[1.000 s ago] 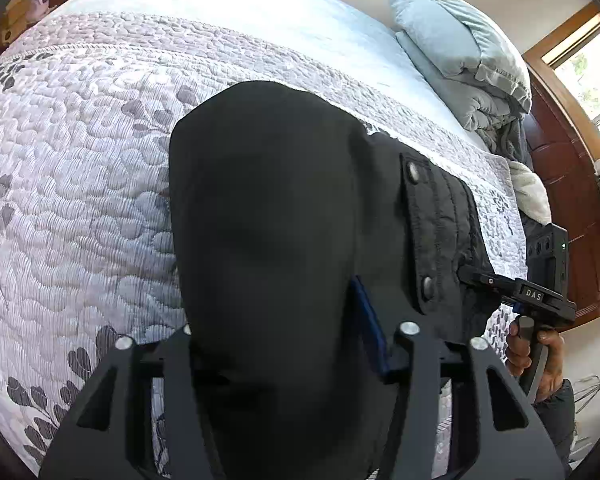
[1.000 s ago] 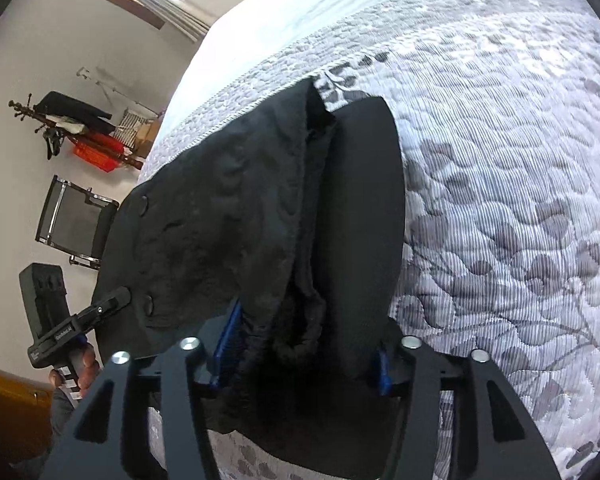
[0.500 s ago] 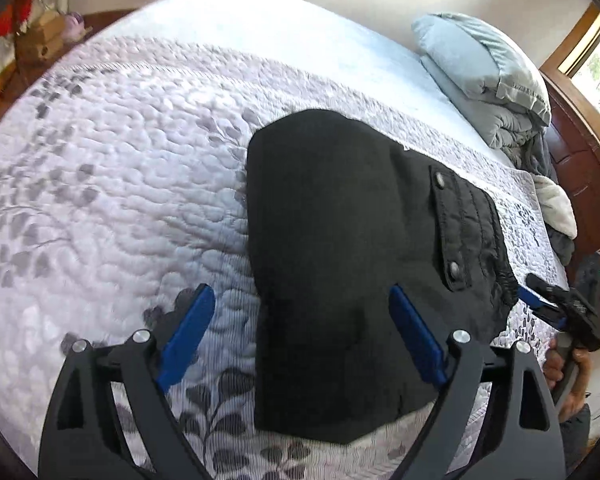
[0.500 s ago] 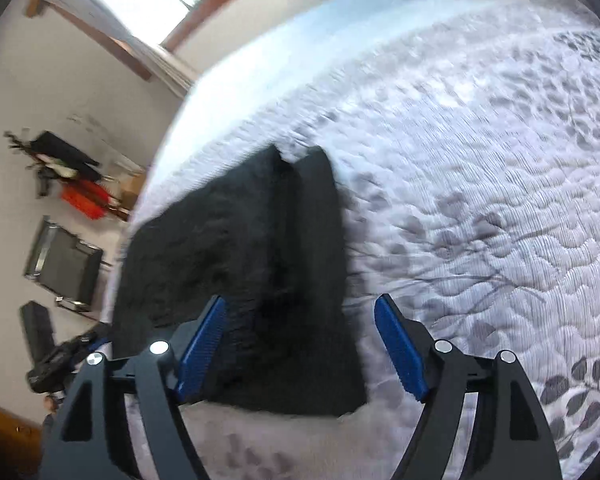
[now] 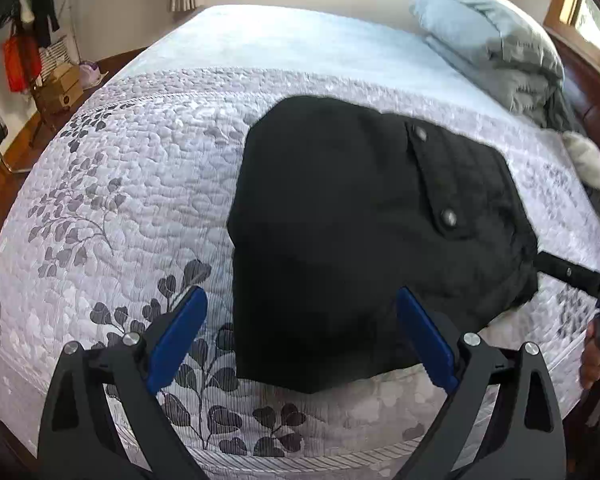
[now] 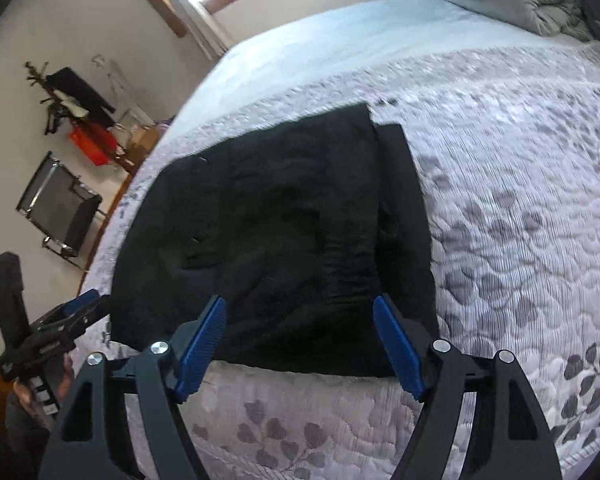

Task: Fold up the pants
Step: 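Release the pants and pull both grippers back from the folded stack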

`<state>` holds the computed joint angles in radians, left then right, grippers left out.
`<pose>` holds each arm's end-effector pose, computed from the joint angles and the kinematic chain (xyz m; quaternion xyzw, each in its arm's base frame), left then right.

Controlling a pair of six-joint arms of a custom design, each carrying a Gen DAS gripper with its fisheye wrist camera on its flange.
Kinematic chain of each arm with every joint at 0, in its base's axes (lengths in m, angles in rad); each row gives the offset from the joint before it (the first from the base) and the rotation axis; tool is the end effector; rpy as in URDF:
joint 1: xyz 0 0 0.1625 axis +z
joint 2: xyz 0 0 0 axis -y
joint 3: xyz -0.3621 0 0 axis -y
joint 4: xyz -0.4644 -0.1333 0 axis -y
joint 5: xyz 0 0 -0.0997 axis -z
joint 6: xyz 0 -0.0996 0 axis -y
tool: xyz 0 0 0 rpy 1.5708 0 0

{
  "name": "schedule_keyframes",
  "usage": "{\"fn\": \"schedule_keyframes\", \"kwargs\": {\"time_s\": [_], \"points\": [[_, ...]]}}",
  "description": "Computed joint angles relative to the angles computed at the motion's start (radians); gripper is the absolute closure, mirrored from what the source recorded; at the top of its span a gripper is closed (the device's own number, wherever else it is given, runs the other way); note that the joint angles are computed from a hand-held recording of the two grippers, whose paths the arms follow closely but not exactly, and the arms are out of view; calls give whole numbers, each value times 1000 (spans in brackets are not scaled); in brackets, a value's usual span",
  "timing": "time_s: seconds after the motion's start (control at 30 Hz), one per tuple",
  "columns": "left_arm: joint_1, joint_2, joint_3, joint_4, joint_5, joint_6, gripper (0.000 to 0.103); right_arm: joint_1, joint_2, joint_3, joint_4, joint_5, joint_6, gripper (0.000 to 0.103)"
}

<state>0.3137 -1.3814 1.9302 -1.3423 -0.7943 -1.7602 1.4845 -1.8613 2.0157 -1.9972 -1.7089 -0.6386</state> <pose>-0.3992 -0.3430 0.1553 -0.0743 0.8653 -0.3279 0.3718 0.0780 -0.4862 0.3698 0.2605 -0.9535 0.1022 0.1119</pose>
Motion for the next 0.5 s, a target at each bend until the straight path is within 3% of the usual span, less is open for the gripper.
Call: {"fn": "schedule_keyframes", "kwargs": {"time_s": [0.07, 0.17, 0.27, 0.4, 0.5], "points": [[6, 21, -12, 24, -15, 1, 8, 7, 7, 9, -19, -50, 10, 26], [-6, 34, -23, 57, -19, -20, 8, 0, -20, 21, -11, -36, 13, 26], [-30, 52, -47, 103, -33, -57, 8, 25, -76, 60, -68, -86, 12, 25], [-78, 75, -70, 180, -52, -146, 8, 64, -183, 137, -128, -162, 0, 9], [-123, 85, -74, 203, -77, -209, 8, 79, -253, 179, -107, -194, -2, 4]]}}
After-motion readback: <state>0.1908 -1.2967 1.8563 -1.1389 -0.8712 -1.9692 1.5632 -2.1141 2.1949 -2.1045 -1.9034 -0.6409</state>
